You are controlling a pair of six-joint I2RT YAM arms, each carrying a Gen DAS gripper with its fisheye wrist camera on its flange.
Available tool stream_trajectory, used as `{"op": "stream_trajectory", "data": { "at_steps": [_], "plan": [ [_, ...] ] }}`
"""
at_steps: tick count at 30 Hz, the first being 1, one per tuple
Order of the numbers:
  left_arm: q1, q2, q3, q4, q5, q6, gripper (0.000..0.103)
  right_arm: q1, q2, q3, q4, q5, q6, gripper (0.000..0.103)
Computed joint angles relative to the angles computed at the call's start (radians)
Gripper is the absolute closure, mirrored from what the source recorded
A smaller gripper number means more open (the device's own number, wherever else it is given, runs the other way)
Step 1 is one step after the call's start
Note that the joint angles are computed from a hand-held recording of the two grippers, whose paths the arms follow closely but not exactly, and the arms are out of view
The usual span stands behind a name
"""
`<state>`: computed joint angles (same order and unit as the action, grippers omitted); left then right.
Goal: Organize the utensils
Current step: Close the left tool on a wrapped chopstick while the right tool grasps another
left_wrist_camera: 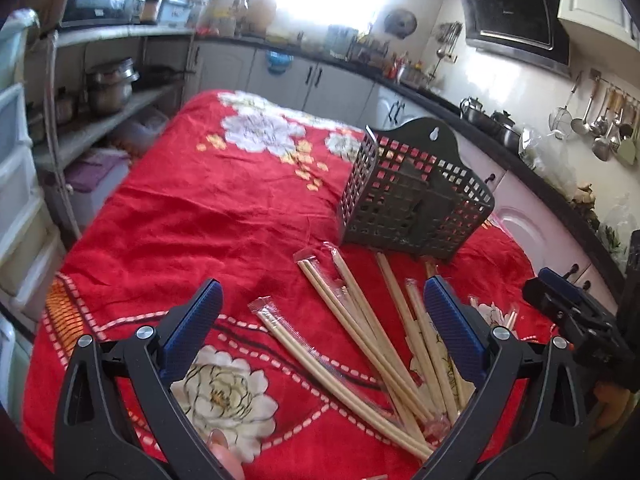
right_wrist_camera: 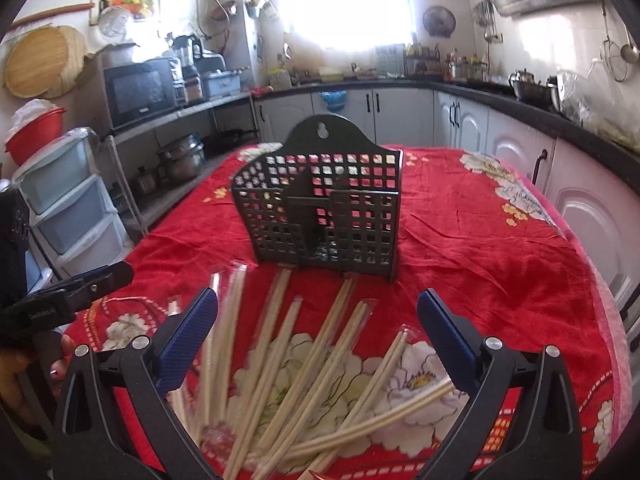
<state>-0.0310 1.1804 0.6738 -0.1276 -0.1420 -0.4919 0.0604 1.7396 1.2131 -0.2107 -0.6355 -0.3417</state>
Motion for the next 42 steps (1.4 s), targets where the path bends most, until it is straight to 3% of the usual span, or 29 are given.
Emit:
{"op": "stream_trajectory", "data": {
  "at_steps": [11,14,18,26,35,40,42],
  "plan": [
    [0.139,0.231,0.143,-0.033,0.257,0.003,0.011,0.08,0.218,0.256,-0.153,0.12,-0.024,0.023],
    [0.159,0.294,0.179,-0.036,0.311,-0.003,0.016,0.101,0.247,0.287,-0.159,0.152,-0.038,0.028],
    [0.189,0.36,0.216,-0.036,0.413,-0.044,0.03,0.119,0.304,0.355,-0.199,0.186,-0.041,0.042],
    [0.251,0.479,0.265,-0.019,0.522,-0.122,0.041,0.158,0.422,0.487,-0.298,0.243,-0.035,0.058],
    [0.257,0.544,0.335,-0.034,0.512,-0.115,0.045,0.174,0.512,0.588,-0.365,0.268,0.0,0.062],
    [0.251,0.575,0.362,-0.04,0.471,-0.105,0.065,0.173,0.563,0.661,-0.404,0.263,0.017,0.067],
    [0.247,0.591,0.381,-0.056,0.445,-0.084,0.073,0.178,0.562,0.659,-0.394,0.269,0.033,0.076]
  ]
}}
